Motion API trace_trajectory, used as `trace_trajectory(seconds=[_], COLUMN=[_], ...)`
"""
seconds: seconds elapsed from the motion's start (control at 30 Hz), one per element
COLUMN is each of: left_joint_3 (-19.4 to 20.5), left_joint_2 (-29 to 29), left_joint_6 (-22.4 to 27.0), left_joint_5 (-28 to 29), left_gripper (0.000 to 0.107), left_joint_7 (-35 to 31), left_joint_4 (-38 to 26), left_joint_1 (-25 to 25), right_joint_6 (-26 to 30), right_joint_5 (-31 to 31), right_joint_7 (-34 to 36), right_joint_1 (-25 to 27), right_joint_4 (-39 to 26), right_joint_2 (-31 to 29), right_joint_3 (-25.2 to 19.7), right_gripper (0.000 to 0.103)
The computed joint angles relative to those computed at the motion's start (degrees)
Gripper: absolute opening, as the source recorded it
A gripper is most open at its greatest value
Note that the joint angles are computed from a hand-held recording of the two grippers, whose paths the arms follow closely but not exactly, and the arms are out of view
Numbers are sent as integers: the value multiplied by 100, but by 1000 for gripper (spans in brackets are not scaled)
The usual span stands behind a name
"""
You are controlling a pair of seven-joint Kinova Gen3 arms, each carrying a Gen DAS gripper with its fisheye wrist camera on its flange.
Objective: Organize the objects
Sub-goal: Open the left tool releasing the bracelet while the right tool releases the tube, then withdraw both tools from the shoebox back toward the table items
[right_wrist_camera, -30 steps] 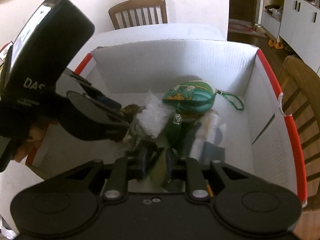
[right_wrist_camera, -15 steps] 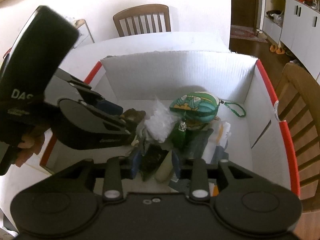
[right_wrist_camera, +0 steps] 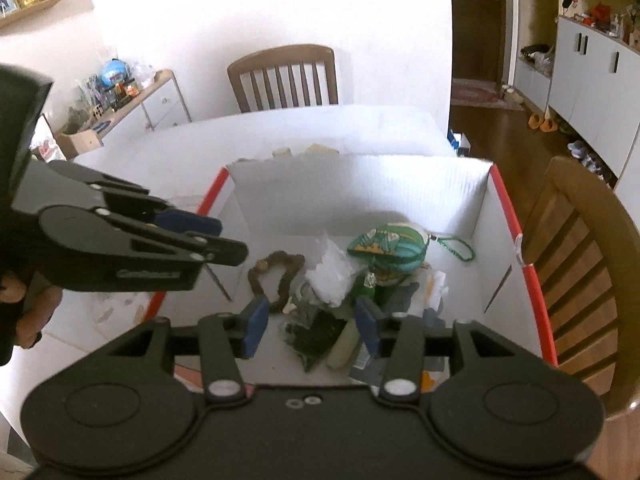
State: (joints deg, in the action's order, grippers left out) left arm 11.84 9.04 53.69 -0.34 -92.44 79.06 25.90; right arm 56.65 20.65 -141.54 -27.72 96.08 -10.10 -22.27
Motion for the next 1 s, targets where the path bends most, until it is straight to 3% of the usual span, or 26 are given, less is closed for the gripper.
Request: trace_trajectory(seconds=[0.13, 0.3, 0.37, 0.57, 0.9, 1.0], left_joint_3=[-37, -168, -247, -597, -1298, -1465], left_joint_2=[-370, -859, -1042, -1470, -1894, -1963], left_joint_6=[-149, -287, -350, -364, -84, -91], left_joint_5=[249, 789, 1035, 1777, 2714, 2921], left_gripper=[57, 58, 67, 74, 87, 98], left_joint_7=[-233, -664, -872, -1565, -2698, -3035], left_joint_4=[324, 716, 866, 1194, 1501, 1622], left_joint_1=[-209, -574, -723, -1115, -1650, -1814], right_joint_6=[201, 706, 892, 1529, 2492, 2707], right_joint_5=[336, 883, 1103, 1808, 2689, 2857], right_joint_7=[-395, -992, -1232, -1699, -1873, -1820], right_joint_1=[-40, -314, -500, -1184, -2511, -2868], right_joint_4=[-154, -540, -706, -1311, -2572, -2935], right_joint_2=[37, 271, 402, 931, 1945, 2231], right_joint_3=[-262, -548, -608, -704, -400, -223], right_gripper=[55, 56, 59, 72, 86, 89])
